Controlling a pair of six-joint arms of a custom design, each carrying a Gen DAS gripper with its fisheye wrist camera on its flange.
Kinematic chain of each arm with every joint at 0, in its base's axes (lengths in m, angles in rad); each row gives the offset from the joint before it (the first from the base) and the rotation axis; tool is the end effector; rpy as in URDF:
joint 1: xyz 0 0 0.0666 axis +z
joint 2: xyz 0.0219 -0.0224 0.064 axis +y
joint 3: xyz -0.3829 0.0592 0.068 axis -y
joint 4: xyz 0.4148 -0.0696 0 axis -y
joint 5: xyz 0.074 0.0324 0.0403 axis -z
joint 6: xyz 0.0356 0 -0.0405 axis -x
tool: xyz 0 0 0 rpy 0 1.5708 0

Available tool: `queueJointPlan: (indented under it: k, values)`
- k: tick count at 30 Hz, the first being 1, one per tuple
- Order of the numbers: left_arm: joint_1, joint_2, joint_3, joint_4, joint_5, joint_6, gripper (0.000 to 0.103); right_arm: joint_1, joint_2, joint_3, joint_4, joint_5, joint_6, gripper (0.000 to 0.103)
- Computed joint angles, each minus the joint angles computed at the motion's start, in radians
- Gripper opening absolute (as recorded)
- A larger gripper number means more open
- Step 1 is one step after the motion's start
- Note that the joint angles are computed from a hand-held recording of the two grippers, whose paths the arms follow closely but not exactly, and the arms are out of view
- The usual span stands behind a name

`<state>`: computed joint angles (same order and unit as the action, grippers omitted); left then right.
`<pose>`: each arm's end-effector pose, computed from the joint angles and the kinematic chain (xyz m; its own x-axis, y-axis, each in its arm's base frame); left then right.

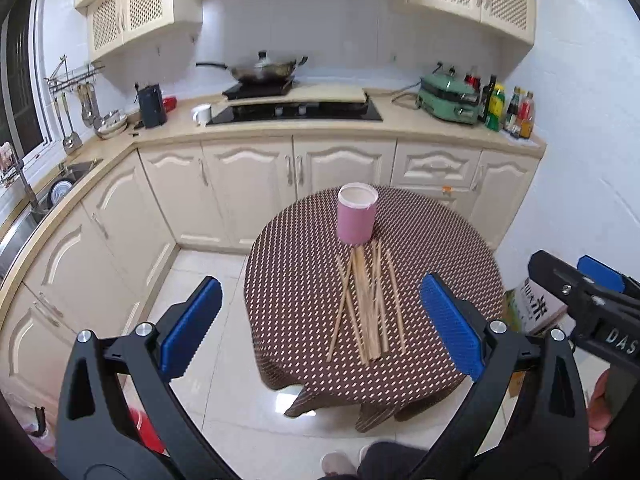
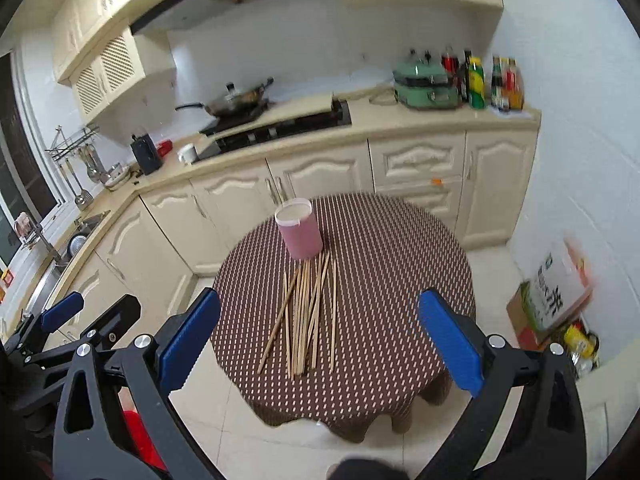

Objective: Organize utensils
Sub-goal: 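Lower both tools toward the pile of wooden chopsticks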

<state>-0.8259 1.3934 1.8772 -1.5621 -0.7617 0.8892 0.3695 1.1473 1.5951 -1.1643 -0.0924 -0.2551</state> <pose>0.3130 -0.3037 0.6244 -0.6177 -0.1591 -0.7702 -0.2681 0.9633 0.0160 0.3560 0.1410 0.6152 -0.6997 -0.0015 -0.7144 -0.2562 0.9340 0.2489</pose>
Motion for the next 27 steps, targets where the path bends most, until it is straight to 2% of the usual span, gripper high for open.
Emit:
queueJointPlan:
  k: [9, 13, 19, 23, 27]
  values:
    - [0.063, -0.033, -0.091, 0.061, 0.135, -0.031, 0.097, -0.012, 0.039, -0.02, -0.047, -0.031, -0.032, 0.096]
    - [0.107, -0.034, -0.127, 0.105, 0.23, -0.046, 0.097, -0.027, 0.086, -0.012, -0.082, -0.091, -0.031, 0.094]
    - [0.181, 0.008, -0.143, 0.151, 0.345, -0.083, 0.097, -0.027, 0.198, 0.038, -0.134, -0.131, -0.005, 0.075]
    - [0.24, 0.077, -0.118, 0.16, 0.435, -0.134, 0.094, -0.035, 0.298, 0.098, -0.192, -0.174, -0.003, 0.062]
    - [0.302, 0.145, -0.096, 0.17, 0.517, -0.181, 0.091, -0.04, 0.394, 0.17, -0.247, -0.187, 0.021, 0.053]
